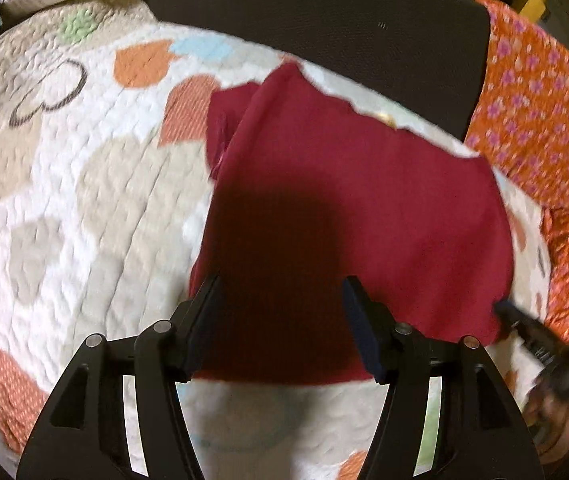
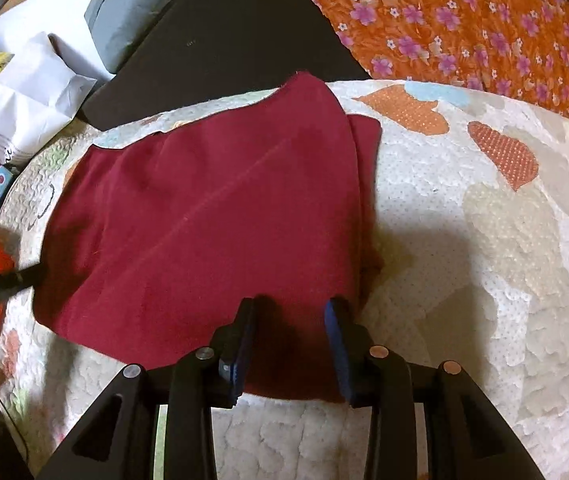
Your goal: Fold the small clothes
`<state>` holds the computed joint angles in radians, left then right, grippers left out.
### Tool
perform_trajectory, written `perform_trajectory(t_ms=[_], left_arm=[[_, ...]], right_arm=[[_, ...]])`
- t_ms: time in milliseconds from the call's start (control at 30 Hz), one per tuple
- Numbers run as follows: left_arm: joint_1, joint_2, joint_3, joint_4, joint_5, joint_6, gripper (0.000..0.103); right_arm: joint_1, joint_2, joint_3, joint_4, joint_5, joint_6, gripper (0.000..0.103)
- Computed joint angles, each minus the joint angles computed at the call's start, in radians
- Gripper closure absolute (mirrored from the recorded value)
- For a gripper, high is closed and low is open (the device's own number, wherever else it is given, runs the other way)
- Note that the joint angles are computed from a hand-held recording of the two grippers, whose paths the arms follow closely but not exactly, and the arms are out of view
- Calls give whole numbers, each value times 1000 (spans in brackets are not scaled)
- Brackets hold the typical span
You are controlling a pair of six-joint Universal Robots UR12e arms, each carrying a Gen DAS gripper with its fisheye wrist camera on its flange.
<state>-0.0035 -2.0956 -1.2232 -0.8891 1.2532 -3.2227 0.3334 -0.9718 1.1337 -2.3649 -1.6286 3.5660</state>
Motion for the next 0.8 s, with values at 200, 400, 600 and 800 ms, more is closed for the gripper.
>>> perform_trajectory(t_ms=[200, 400, 600, 800], left_arm=[[4, -3, -17, 17, -10, 27, 42], [15, -26, 4, 29, -69, 1, 42], [47, -34, 11, 89, -180, -94, 42], [34, -63, 64, 19, -45, -72, 42]], right_arm=[[4, 41, -86, -26, -50, -12, 69], [-1, 139, -249, 27, -108, -5, 69], [-19, 218, -356, 90, -172, 80, 69], [-12, 268, -453, 198, -192, 35, 68]])
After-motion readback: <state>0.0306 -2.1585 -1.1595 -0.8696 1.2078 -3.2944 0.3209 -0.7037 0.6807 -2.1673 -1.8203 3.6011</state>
